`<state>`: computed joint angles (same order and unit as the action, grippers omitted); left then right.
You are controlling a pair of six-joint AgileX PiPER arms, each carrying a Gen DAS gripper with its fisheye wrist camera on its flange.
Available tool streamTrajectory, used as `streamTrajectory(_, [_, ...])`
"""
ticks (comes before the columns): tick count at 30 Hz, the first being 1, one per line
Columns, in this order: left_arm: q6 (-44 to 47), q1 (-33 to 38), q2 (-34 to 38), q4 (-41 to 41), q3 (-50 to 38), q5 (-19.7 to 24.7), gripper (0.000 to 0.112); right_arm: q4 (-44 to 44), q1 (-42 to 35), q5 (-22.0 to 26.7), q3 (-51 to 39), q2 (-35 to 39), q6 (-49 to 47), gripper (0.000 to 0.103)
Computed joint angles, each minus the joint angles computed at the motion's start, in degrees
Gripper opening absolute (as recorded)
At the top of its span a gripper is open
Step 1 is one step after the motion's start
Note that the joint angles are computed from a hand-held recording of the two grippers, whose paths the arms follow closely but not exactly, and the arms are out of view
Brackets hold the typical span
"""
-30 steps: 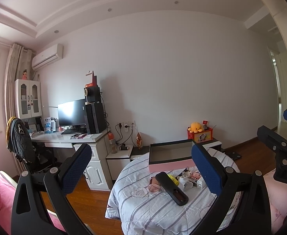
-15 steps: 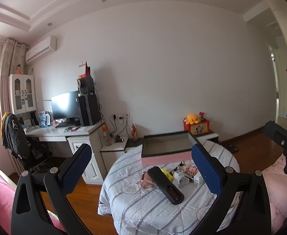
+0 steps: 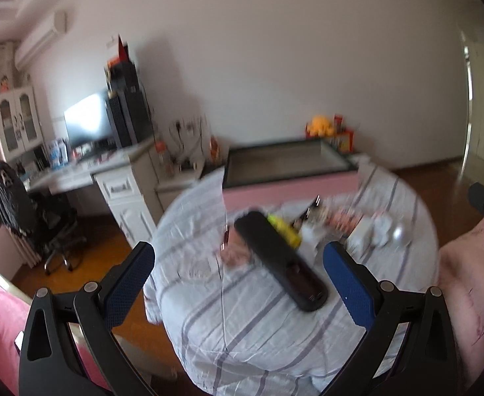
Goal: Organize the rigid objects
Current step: 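Reach the left gripper to the glass bottle while the right gripper reaches the astronaut figure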
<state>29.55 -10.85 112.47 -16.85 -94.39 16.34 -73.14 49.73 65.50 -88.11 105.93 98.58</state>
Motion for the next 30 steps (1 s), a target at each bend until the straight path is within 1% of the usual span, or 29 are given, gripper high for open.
streamTrajectory(1, [-2.41, -0.09, 2.06, 2.35, -2.36, 1.83, 0.103, 1.23, -1.53, -1.79, 0.17, 0.51, -0.57, 0.103])
streamTrajectory(3, [-3.57, -0.21, 6.52, 3.11, -7.38, 5.67, 0.103, 3.5, -4.37, -5.22, 0.46, 1.66, -1.8, 0.103])
streamTrajectory(5, [-7.47, -0.88, 11.48, 5.83, -13.78, 10.01, 0.103, 5.75, -7.27, -9.0, 0.66, 3.06, -3.1, 0.103])
streamTrajectory(7, [-9.13, -1.39, 15.11, 6.59, -18.82, 13.25, 0.103, 7.29, -8.97, -11.36, 0.97, 3.69, -3.98, 0.103])
streamTrajectory(10, [-15.73, -2.7, 19.81, 12.02, -26.17, 18.15, 0.103, 9.49, -11.34, -14.34, 0.88, 5.15, -5.71, 0.103])
streamTrajectory(12, [-19.7, -3.26, 23.54, 14.75, -33.0, 23.09, 0.103, 11.34, -12.71, -16.01, 0.67, 5.99, -7.24, 0.103])
streamTrajectory(14, [-21.4, -3.42, 27.0, 14.42, -39.45, 27.61, 0.103, 12.3, -13.89, -17.57, 0.95, 6.4, -8.01, 0.103])
streamTrajectory(16, [-21.91, -3.28, 29.38, 13.52, -44.09, 30.7, 0.103, 13.33, -15.22, -19.25, 0.91, 6.9, -9.16, 0.103])
streamTrajectory(18, [-22.47, -3.48, 32.9, 13.05, -50.77, 34.76, 0.103, 13.95, -16.24, -20.6, 0.75, 7.41, -10.11, 0.103])
streamTrajectory(19, [-22.26, -3.5, 34.0, 12.92, -52.78, 35.87, 0.103, 14.31, -16.5, -21.08, 0.6, 7.58, -10.64, 0.103])
streamTrajectory(20, [-21.19, -3.31, 34.46, 12.1, -53.44, 36.06, 0.103, 14.76, -16.91, -21.78, 0.49, 7.79, -11.29, 0.103])
streamTrajectory(22, [-18.71, -2.49, 33.72, 9.88, -51.97, 35.44, 0.103, 16.0, -17.68, -23.1, -0.13, 8.34, -12.97, 0.103])
streamTrajectory(25, [-15.95, -0.96, 33.1, 7.52, -51.24, 35.99, 0.103, 18.02, -18.67, -23.82, -2.1, 9.86, -15.78, 0.103])
streamTrajectory(28, [-14.65, 0.4, 31.23, 7.04, -47.63, 34.17, 0.103, 18.77, -18.87, -24.25, -2.85, 10.75, -16.44, 0.103])
streamTrajectory(30, [-15.9, 0.81, 31.27, 8.87, -47.34, 34.07, 0.103, 19.35, -19.12, -24.34, -3.4, 11.42, -16.67, 0.103])
